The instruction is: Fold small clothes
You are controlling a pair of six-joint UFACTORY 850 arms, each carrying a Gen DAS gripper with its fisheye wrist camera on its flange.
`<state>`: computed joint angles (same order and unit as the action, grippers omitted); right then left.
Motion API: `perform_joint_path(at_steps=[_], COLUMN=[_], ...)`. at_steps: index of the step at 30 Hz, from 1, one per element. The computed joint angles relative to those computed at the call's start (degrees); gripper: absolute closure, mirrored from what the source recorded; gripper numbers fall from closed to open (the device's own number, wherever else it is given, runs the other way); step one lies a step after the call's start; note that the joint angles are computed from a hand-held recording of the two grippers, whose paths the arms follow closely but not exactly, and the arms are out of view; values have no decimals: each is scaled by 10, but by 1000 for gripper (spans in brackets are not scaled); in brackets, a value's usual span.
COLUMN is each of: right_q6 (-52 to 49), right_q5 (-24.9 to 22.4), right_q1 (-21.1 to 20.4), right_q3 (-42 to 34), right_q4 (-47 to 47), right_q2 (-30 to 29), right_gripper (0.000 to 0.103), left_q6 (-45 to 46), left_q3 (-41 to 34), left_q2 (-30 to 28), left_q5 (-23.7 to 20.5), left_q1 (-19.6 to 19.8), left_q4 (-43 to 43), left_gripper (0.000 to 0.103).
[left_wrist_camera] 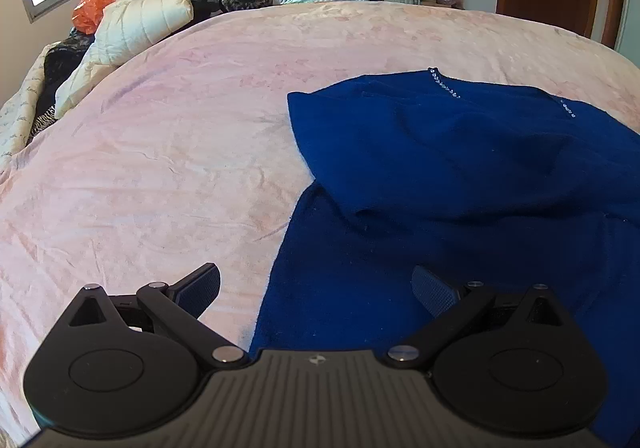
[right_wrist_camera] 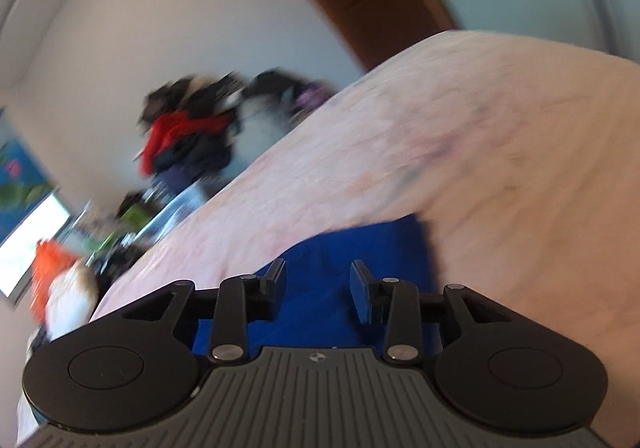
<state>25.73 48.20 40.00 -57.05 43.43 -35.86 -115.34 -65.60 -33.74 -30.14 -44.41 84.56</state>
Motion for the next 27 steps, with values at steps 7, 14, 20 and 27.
perform_joint_path(at_steps=[7,14,20,27], right_q6=[-61,-112,-201,-212], right_q5=[-118,-111,-100,-60], right_q1=[-4,9,24,50], right_q3=[-71,-62,-57,-5], right_q4=[0,26,115,104], right_q2=[-40,-25,-14,37], right_gripper=[58,31,30,23], left_q6=[6,1,-1,-15], left_q3=[-3,-1,4,14], left_q2=[-3,-4,-1,6], left_q5=[4,10,15,21], left_q1=[-3,-6,-9,-13], left_q4=[-14,-7,-4,10], left_gripper=[0,0,0,0])
